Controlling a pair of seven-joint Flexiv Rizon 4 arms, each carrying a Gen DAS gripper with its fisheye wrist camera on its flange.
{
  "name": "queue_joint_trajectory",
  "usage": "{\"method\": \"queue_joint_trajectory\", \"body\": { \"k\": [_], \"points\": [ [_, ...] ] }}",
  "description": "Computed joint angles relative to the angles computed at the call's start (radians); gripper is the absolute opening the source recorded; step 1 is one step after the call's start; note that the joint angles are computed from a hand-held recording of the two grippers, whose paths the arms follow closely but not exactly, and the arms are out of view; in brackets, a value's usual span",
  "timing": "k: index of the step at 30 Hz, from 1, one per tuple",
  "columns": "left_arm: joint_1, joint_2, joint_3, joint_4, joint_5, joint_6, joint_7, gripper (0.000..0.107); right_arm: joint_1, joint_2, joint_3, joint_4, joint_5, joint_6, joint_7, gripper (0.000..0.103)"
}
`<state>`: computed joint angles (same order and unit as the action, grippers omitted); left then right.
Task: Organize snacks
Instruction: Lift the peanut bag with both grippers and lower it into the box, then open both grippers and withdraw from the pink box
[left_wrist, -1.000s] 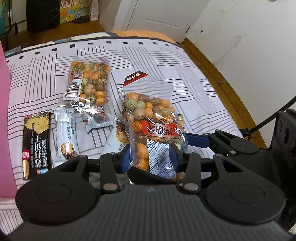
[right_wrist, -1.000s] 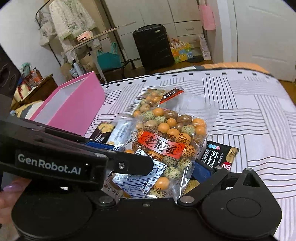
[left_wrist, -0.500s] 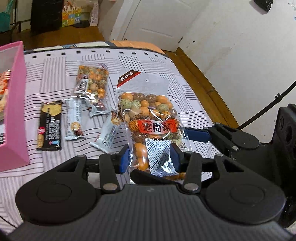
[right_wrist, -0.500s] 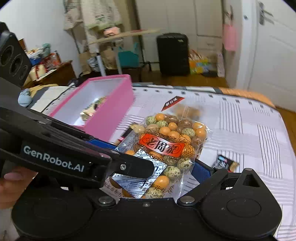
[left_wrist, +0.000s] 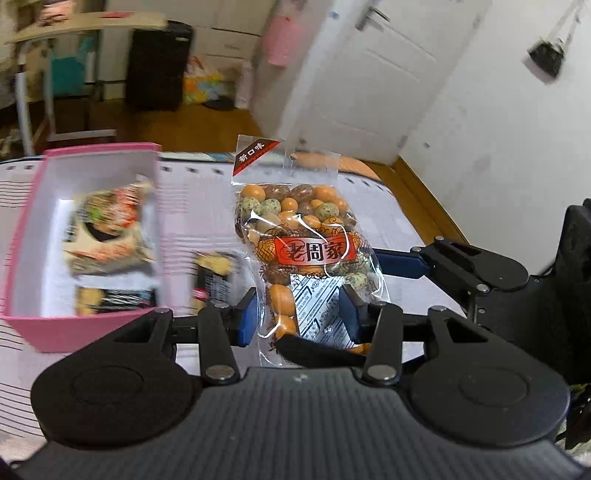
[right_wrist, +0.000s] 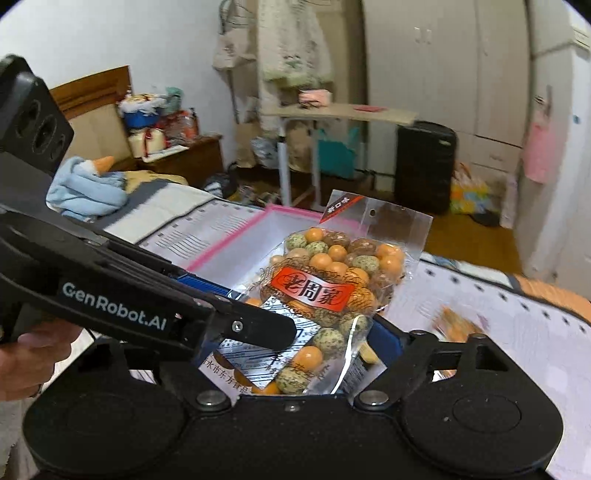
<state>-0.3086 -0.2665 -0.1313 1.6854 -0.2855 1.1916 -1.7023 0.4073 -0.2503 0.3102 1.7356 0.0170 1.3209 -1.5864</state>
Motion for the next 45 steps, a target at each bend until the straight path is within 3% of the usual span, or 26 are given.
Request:
{"method": "queue_joint_trajectory", "body": {
  "k": [6,14,18,23,29,31,35,41,45],
  "points": [
    [0.044,0.009,0.057,0.025,0.042,0.027,-0.017,0.043,0.01,-0.164,0.046,-0.196,0.039,-0.038,-0.085,0.083],
    [0.099,-0.073,0.12,-0.047,0.133,-0.031,-0.077,0.043,0.054,-0.383,0.072,-0.406,0.031,-0.041,-0.091,0.083],
    [0.136,-0.104,0.127,-0.067,0.146,-0.064,-0.072,0.043,0.065,-0.475,0.094,-0.513,0.057,-0.091,-0.074,0.083],
    [0.159,-0.138,0.142,-0.098,0.163,-0.129,-0.071,0.043,0.092,-0.535,0.088,-0.591,0.087,-0.15,-0.034,0.084],
    [0.13,-0.171,0.193,-0.154,0.269,-0.215,-0.181,0.045,0.143,-0.574,0.042,-0.654,0.064,-0.249,0.038,0.085],
    [0.104,-0.184,0.222,-0.189,0.339,-0.251,-0.232,0.05,0.149,-0.564,0.027,-0.652,0.063,-0.28,0.057,0.086],
    [0.048,-0.16,0.27,-0.198,0.515,-0.213,-0.317,0.058,0.131,-0.465,0.01,-0.514,0.048,-0.185,0.03,0.089],
    [0.106,-0.064,0.17,-0.098,0.408,-0.132,-0.226,0.058,0.044,-0.281,0.028,-0.34,0.049,-0.163,-0.021,0.089],
    [0.085,-0.027,0.153,-0.105,0.398,-0.152,-0.215,0.056,0.008,-0.178,0.003,-0.263,0.042,-0.174,-0.004,0.089]
  ]
}}
